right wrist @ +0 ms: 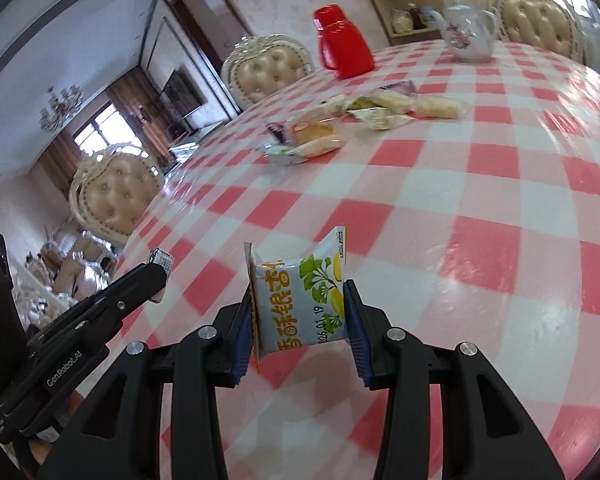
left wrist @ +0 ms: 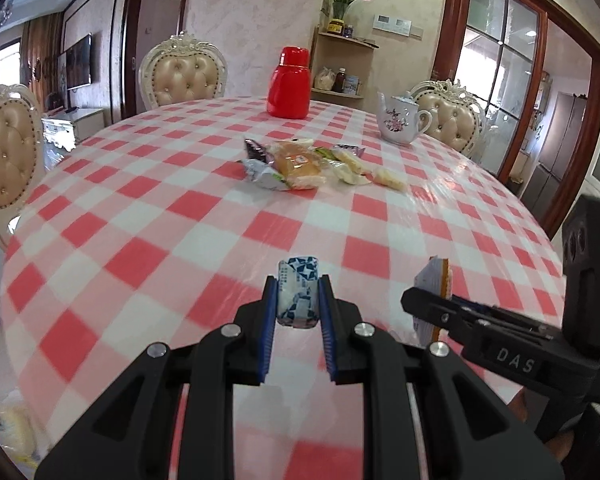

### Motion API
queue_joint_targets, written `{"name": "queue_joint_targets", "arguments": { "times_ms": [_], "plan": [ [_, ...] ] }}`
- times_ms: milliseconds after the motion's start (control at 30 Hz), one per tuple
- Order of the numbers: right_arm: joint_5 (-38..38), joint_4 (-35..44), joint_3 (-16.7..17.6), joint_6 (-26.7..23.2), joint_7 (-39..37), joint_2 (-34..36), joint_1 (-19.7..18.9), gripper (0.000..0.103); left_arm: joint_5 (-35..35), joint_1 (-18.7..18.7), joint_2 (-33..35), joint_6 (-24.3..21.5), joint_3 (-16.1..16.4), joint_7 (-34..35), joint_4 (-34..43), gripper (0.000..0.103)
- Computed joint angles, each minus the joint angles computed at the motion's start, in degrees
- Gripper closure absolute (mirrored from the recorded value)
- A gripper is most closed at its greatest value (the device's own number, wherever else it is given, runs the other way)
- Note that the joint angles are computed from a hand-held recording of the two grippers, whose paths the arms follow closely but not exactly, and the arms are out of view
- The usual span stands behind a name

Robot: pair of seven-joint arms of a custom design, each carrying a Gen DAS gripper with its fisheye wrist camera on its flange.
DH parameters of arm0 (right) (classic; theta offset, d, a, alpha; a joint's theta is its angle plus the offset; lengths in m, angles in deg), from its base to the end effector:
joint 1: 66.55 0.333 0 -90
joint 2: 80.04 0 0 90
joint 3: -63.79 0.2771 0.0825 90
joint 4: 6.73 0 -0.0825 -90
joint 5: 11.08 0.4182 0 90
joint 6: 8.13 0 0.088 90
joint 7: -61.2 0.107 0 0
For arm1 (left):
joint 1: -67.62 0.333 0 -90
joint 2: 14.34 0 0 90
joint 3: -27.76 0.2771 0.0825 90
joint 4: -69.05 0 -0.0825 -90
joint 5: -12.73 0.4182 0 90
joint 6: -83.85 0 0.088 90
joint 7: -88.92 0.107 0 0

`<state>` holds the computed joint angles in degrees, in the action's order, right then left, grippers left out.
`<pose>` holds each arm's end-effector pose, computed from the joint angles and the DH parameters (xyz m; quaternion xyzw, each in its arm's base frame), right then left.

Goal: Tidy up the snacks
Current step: 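Carry the yellow-green packet and blue-white candy toward the white box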

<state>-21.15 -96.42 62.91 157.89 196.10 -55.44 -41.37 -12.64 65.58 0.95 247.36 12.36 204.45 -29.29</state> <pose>0.6727 0.3171 0.4557 -0.5672 0.6972 -0.1362 0.4167 0.6833 -0.1725 0.4845 -0.5169 0.7307 -0.4011 0.1951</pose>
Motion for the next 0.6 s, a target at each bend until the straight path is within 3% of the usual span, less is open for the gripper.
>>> {"name": "queue_joint_targets", "arguments": {
  "times_ms": [133, 600],
  "plan": [
    [-1.07, 1.04, 0.65, -0.6, -1.7, -0.04, 1.21, 0.062, -3.28, 1.7, -4.46, 0.53, 0.12, 3.18, -5.17, 0.083],
    [0.4, 11.27, 5.03, -6.46, -13.05, 5.53, 4.54, 0.062, -6.47, 2.69, -12.71, 2.7, 6.63, 7.0, -16.29, 0.083]
  ]
}}
